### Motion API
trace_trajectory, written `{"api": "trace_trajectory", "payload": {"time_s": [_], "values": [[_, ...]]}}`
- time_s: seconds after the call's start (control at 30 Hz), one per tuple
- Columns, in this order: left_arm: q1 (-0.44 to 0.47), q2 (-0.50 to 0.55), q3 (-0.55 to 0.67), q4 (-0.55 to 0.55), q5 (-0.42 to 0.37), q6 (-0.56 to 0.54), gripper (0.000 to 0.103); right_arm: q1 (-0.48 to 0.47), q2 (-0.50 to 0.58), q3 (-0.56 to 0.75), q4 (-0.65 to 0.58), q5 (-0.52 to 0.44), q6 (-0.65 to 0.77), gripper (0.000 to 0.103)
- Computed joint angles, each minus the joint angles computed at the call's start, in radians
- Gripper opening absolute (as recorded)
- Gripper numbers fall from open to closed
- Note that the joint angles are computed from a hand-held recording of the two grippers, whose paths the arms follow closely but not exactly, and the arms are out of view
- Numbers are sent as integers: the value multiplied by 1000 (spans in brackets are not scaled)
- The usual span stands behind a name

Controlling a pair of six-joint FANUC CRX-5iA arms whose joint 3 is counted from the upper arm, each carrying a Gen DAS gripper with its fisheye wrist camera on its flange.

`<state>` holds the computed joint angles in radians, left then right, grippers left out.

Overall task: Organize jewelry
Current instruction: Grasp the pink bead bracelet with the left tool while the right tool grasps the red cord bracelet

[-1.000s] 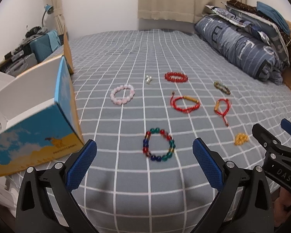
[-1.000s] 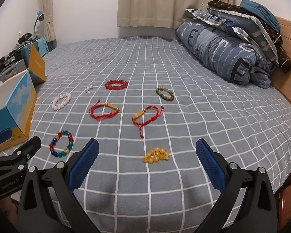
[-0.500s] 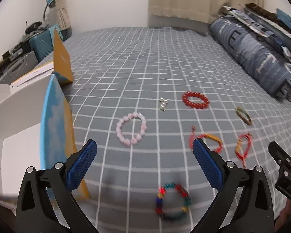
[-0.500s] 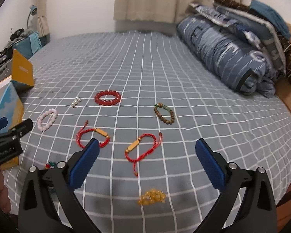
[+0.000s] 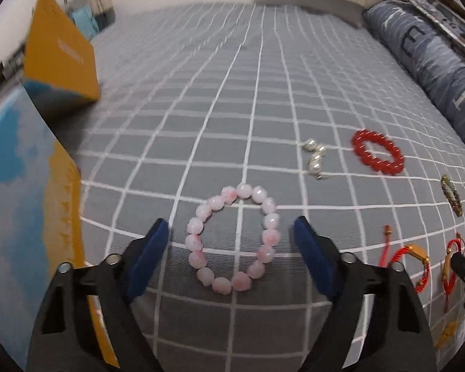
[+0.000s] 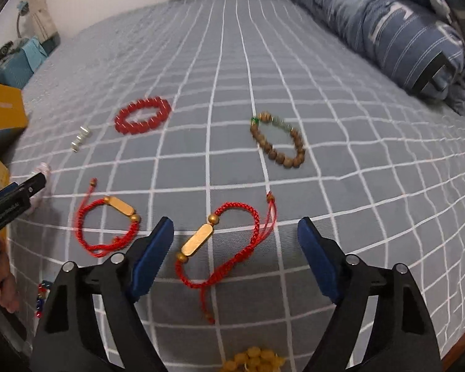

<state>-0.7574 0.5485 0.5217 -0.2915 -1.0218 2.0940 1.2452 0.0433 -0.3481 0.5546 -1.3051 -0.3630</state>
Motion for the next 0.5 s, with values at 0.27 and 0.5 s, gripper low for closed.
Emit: {"api": "trace_trajectory", "payload": {"time_s": [0.27,0.5], "values": [[17,3,-18,46,18,-42,28,-21,25,8,-46,20,-28,32],[31,-41,-90,97,75,-67,18,-6,35,24,-29,20,-47,5]]}}
